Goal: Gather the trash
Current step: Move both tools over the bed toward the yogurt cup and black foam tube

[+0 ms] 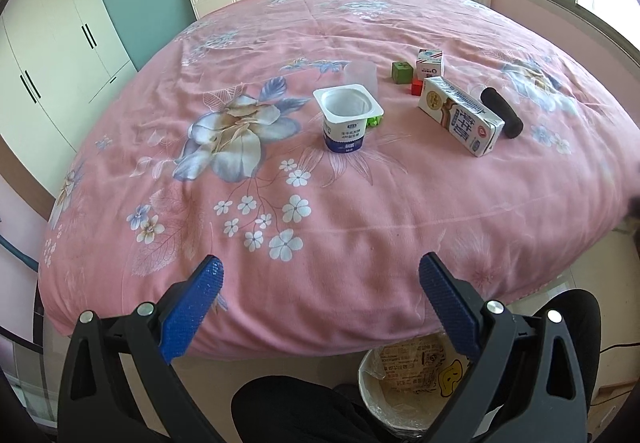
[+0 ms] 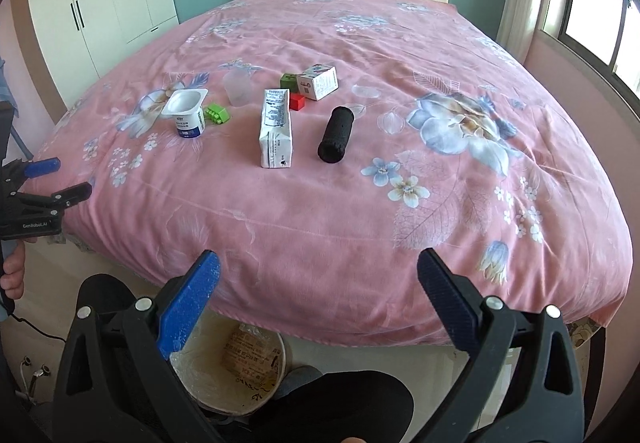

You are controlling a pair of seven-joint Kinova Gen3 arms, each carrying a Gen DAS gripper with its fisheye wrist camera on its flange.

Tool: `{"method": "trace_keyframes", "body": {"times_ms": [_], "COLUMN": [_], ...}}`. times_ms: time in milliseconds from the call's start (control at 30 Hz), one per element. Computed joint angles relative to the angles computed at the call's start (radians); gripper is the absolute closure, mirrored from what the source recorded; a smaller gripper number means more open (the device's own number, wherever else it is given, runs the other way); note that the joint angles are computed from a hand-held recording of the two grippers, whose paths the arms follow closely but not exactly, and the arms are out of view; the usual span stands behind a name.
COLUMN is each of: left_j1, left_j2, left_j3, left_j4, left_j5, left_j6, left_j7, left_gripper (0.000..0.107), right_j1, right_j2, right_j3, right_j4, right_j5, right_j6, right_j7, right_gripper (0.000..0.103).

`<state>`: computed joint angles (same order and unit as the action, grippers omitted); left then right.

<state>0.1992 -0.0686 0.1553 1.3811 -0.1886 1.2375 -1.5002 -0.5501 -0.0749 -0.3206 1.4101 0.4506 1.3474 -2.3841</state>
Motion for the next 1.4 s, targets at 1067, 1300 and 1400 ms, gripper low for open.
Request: {"method": "trace_keyframes", "body": {"times_ms": [1067,1300,1400], "left_j1": [0.067,0.059,0.06], "left_j2": [0.453,0.543,0.602], "left_j3": [-0.113,-0.121,-0.129], "left_j4": [-0.605,-0.734,-0.828], "left_j5": [-0.032,0.01,0.02], "left_j6": [0.212,0.303,0.376], "left_j7": [-0.067,-0.125,-0.139], "left_gripper": [0.008,0.008,0.008], "right_j1": [0.117,0.166,0.198], "right_j2": [0.346,0.434,0.479], "right_j3": [0.239,0.265,0.267], "right_j4": [-0.454,-0.56,-0.613], "right_j5": [-0.245,-0.329,-0.381], "right_j6": [0.082,0.149,0.183], "right_j7": [0.399,0.459,0.479], "right_gripper": [0.006,0.006,0.006]}}
